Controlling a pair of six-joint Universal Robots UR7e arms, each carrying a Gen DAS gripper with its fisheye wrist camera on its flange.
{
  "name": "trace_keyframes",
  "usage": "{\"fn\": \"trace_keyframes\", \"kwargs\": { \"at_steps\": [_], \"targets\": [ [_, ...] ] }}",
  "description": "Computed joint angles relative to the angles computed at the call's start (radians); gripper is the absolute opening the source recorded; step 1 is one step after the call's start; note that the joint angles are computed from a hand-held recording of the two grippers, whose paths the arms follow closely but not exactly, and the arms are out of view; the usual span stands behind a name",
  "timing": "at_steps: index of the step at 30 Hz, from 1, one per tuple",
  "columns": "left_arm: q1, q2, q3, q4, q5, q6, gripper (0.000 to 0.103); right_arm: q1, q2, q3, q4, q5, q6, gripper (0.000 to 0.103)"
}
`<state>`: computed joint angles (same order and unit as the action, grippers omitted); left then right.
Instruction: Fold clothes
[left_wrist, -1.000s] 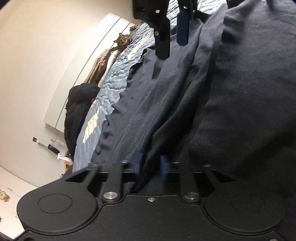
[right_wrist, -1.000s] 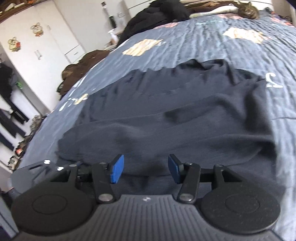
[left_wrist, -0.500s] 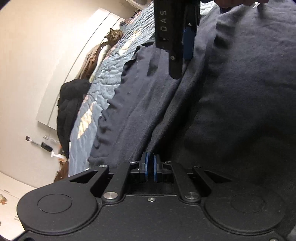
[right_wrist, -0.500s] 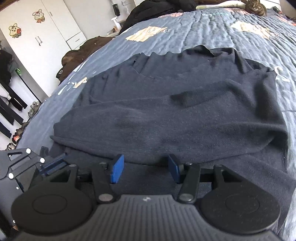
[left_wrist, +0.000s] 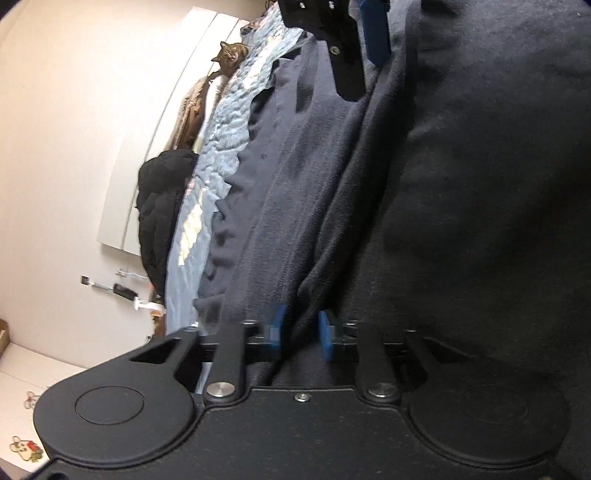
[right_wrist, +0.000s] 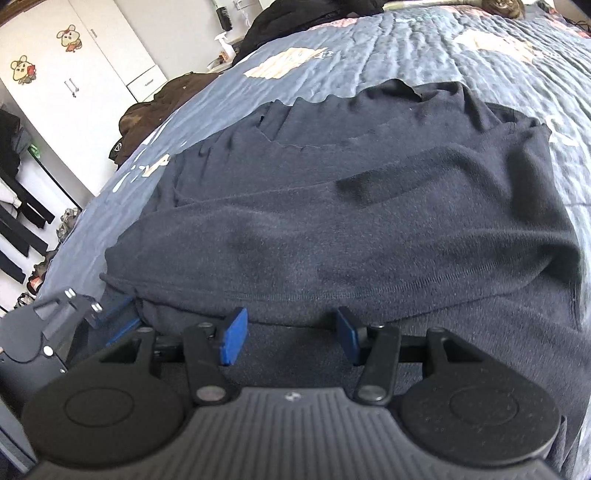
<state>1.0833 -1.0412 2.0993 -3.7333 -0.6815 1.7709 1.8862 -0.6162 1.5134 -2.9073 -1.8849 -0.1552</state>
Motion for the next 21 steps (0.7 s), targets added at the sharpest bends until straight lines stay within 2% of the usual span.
{"fn": "trace_keyframes", "kwargs": {
  "at_steps": [3, 8, 13, 17, 19, 21],
  "targets": [
    [-0.011, 0.003, -0.002, 0.011, 0.040, -0.004, 0.003, 0.004, 0.004, -0.002, -0.002, -0.010, -0.016, 0.052],
    [-0.001, 0.040, -0.019, -0.091, 0.049, 0.061, 0.005, 0.003, 0.005, -0.001, -0.001, -0.008, -0.018, 0.052],
    [0.018, 0.073, -0.049, -0.171, 0.020, 0.094, 0.005, 0.006, 0.008, -0.002, 0.000, -0.016, -0.031, 0.053],
    [0.039, 0.122, -0.089, -0.304, -0.036, 0.192, 0.017, 0.006, 0.008, -0.001, -0.001, -0.016, -0.034, 0.054],
    [0.038, 0.132, -0.102, -0.325, -0.031, 0.204, 0.021, 0.006, 0.008, 0.001, -0.002, -0.016, -0.037, 0.054],
    [0.034, 0.118, -0.101, -0.287, -0.015, 0.168, 0.018, 0.004, 0.007, 0.002, -0.003, -0.013, -0.036, 0.054]
  ]
}}
